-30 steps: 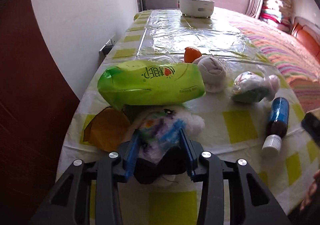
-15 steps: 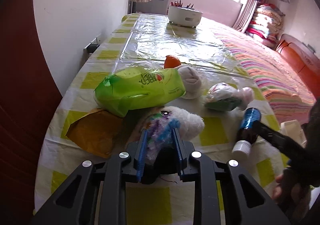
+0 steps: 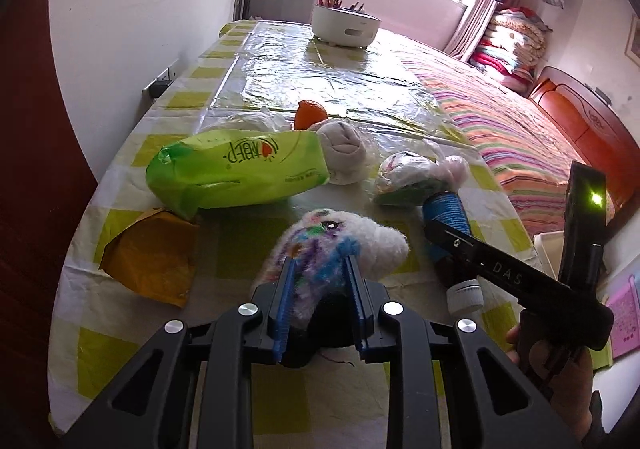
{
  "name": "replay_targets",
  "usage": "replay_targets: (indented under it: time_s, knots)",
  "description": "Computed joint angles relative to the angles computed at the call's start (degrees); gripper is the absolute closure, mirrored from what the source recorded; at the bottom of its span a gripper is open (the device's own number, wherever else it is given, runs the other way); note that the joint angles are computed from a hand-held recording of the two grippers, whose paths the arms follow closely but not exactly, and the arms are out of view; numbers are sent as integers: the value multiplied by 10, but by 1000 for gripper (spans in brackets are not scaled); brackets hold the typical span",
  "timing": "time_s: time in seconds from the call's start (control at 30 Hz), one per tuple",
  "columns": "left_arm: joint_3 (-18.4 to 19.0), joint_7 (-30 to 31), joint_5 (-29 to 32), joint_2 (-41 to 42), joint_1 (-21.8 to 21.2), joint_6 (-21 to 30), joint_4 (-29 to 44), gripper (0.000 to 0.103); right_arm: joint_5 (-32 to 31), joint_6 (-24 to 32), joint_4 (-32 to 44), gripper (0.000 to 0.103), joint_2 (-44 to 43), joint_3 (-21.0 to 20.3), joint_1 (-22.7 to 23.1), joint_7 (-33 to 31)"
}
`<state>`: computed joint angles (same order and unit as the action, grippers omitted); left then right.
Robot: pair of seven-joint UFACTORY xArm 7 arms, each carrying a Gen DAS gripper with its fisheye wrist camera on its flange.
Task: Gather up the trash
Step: 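Grasp the dark brown blue-labelled bottle with the right tool while the left tool holds the plush toy, then carry the brown bottle to the bin and open the right tool while the left tool carries the plush toy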
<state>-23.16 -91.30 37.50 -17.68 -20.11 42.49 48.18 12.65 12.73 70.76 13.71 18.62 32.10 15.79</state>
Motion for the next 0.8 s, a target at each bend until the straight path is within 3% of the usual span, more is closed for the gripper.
replay_targets:
  time_s: [0.17, 0.3, 0.4, 0.63, 0.8]
  knots:
    - [-8, -6, 19, 10, -2, 8, 14, 79, 156, -25, -28, 58, -20, 76, -68, -131]
    - [-10, -7, 37, 23, -9, 14, 30, 79, 219, -43, -47, 59, -46, 70, -68, -188]
    - [-8, -10, 48, 35, -16, 17, 41, 79, 333, -49, -57, 59, -66, 88, -88, -287]
    - [-1, -21, 78, 66, -36, 24, 72, 79, 586, -60, -84, 60, -133, 66, -87, -501]
    - [6, -25, 103, 103, -59, 35, 110, 79, 690, -62, -113, 60, -185, 14, -65, -597]
